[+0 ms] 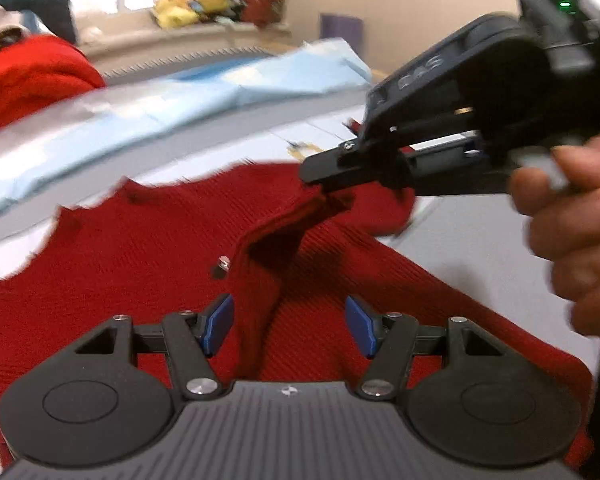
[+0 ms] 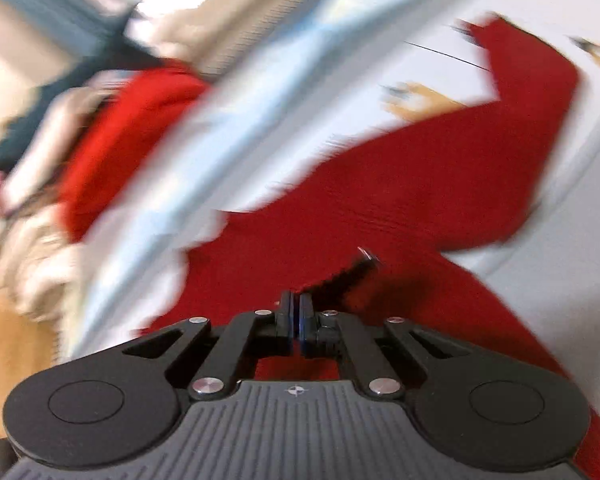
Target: Fold small clothes
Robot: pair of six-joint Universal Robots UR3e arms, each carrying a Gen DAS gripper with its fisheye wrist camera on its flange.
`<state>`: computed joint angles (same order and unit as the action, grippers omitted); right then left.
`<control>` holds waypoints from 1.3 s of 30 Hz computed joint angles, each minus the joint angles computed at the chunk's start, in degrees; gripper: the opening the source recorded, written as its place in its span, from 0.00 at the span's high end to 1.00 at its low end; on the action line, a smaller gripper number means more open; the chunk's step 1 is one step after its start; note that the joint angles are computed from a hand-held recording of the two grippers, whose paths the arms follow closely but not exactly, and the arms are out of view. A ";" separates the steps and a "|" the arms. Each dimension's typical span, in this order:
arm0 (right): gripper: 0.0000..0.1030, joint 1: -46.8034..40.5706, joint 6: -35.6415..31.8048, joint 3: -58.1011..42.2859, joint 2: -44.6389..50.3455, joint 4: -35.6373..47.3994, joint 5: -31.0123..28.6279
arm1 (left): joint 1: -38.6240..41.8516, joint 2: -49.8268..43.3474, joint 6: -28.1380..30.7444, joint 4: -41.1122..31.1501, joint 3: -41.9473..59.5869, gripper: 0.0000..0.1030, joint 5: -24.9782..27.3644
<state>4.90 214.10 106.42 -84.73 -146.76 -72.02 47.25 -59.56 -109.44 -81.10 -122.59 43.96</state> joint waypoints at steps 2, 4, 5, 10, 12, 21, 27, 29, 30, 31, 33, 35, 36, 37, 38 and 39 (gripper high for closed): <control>0.99 -1.28 -0.56 0.16 -0.12 -2.16 6.17 | 0.21 0.75 -5.00 8.12 -2.38 0.35 0.38; 0.99 -1.16 -2.31 -0.50 0.53 -2.94 8.66 | 1.36 0.22 -6.22 9.70 -2.21 0.35 -0.49; 0.99 -1.21 -2.03 -0.29 0.72 -4.02 9.77 | 1.96 -0.25 -6.29 9.24 -1.57 0.38 -1.23; 0.99 -2.52 -7.05 -2.40 3.58 -4.73 19.56 | 6.22 0.28 -0.39 -1.08 2.49 0.76 -7.22; 0.99 -3.24 -10.23 -3.13 3.32 -2.54 24.57 | 5.67 -0.69 -0.88 -0.23 4.09 0.90 -5.77; 0.57 1.71 -17.45 -14.51 4.79 11.84 -3.19 | 13.52 -26.94 -27.20 33.36 17.71 0.90 16.45; 0.57 -5.26 -11.60 -12.35 3.98 16.83 -13.23 | 15.59 -46.54 -51.06 62.53 32.19 0.88 51.97; 0.57 -7.93 -10.91 -10.55 3.20 15.56 -14.33 | 16.53 -44.09 -50.43 59.49 31.65 0.83 45.79; 0.57 -9.30 -11.54 -9.34 2.31 14.72 -14.83 | 16.66 -42.73 -49.81 56.72 31.00 0.76 41.90; 0.57 -10.18 -12.14 -8.53 2.06 13.46 -15.54 | 16.61 -41.23 -48.93 52.67 30.35 0.73 37.76; 0.57 -11.99 -13.59 -7.04 1.62 10.80 -16.60 | 16.72 -38.85 -46.55 44.01 29.67 0.70 31.85; 0.57 -13.78 -15.01 -5.42 1.63 7.19 -17.59 | 16.05 -36.60 -45.18 36.46 28.75 0.70 27.93; 0.57 -14.96 -16.10 -4.52 1.79 5.11 -17.61 | 15.13 -35.61 -45.21 34.07 28.04 0.70 27.11; 0.57 -16.15 -17.38 -3.80 2.34 2.90 -17.63 | 14.49 -34.36 -44.99 33.51 26.29 0.70 26.67; 0.57 -17.26 -18.56 -3.10 2.86 1.07 -17.57 | 13.39 -33.54 -44.58 33.16 25.36 0.70 26.51; 0.57 -17.98 -19.42 -3.41 4.75 -0.99 -17.59 | 12.68 -32.74 -44.13 33.01 24.57 0.70 26.50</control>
<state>-13.08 194.68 103.00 -79.98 -147.75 -89.61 59.93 -92.30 -153.57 -48.08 -98.02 70.47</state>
